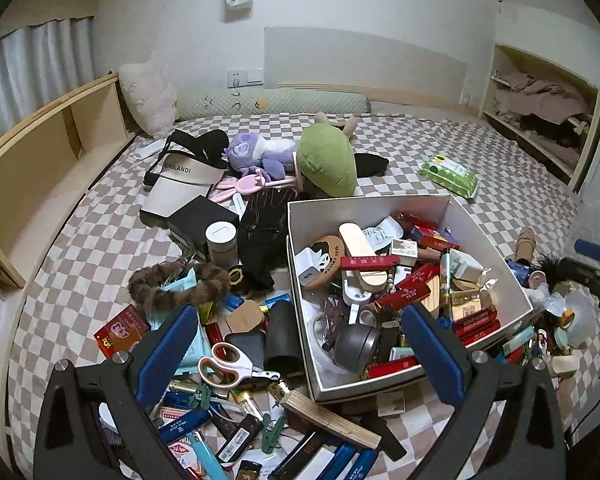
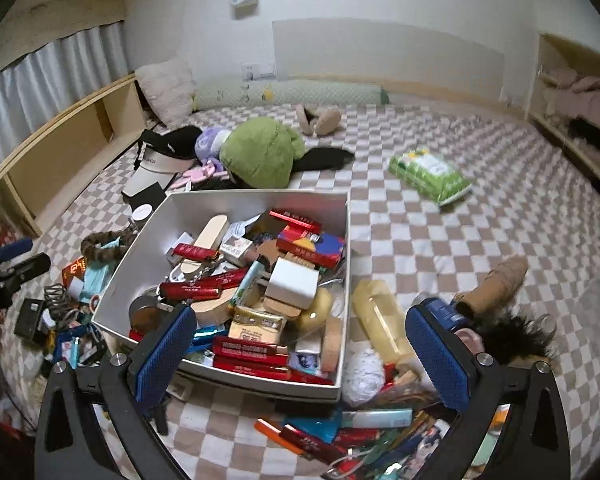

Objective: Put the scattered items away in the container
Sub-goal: 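Move the left tool back toward the scattered items beside the box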

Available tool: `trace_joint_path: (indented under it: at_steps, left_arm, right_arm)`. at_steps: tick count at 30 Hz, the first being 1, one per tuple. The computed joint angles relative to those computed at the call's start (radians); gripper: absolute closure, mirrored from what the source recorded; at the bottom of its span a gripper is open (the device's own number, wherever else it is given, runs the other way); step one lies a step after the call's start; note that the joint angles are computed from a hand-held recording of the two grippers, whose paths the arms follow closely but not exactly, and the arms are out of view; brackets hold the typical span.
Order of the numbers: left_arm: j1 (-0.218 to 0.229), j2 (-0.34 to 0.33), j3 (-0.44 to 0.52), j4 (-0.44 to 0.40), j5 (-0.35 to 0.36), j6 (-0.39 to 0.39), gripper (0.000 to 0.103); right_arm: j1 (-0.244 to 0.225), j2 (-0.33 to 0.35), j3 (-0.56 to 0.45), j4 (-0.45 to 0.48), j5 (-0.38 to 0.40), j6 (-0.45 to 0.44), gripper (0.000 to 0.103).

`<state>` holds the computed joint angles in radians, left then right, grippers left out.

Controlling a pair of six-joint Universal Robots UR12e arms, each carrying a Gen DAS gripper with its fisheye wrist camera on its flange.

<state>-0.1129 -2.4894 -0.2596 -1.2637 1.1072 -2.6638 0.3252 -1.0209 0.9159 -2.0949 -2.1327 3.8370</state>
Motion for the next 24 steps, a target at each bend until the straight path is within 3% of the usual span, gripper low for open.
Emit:
trace_joint_path:
  at_steps: [6, 11, 19, 24]
  left_arm:
    - [0.016, 0.065, -0.135, 0.113, -0.064, 0.011, 0.000]
    - [0.025, 0.092, -0.196, 0.177, -0.090, 0.004, 0.000]
    - [0.036, 0.115, -0.249, 0.155, -0.114, 0.105, 0.000]
    - [0.045, 0.123, -0.260, 0.053, -0.149, 0.253, 0.000]
  right_arm:
    - [0.027, -0.031, 0.092, -0.195, -0.101, -0.132, 0.000]
    - [0.030, -0.052, 0.142, -0.278, -0.099, -0.175, 0.000]
    - [0.022, -0.071, 0.160, -0.170, -0.017, -0.145, 0.000]
    - [0.013, -0.072, 0.146, -0.055, 0.092, -0.156, 0.000]
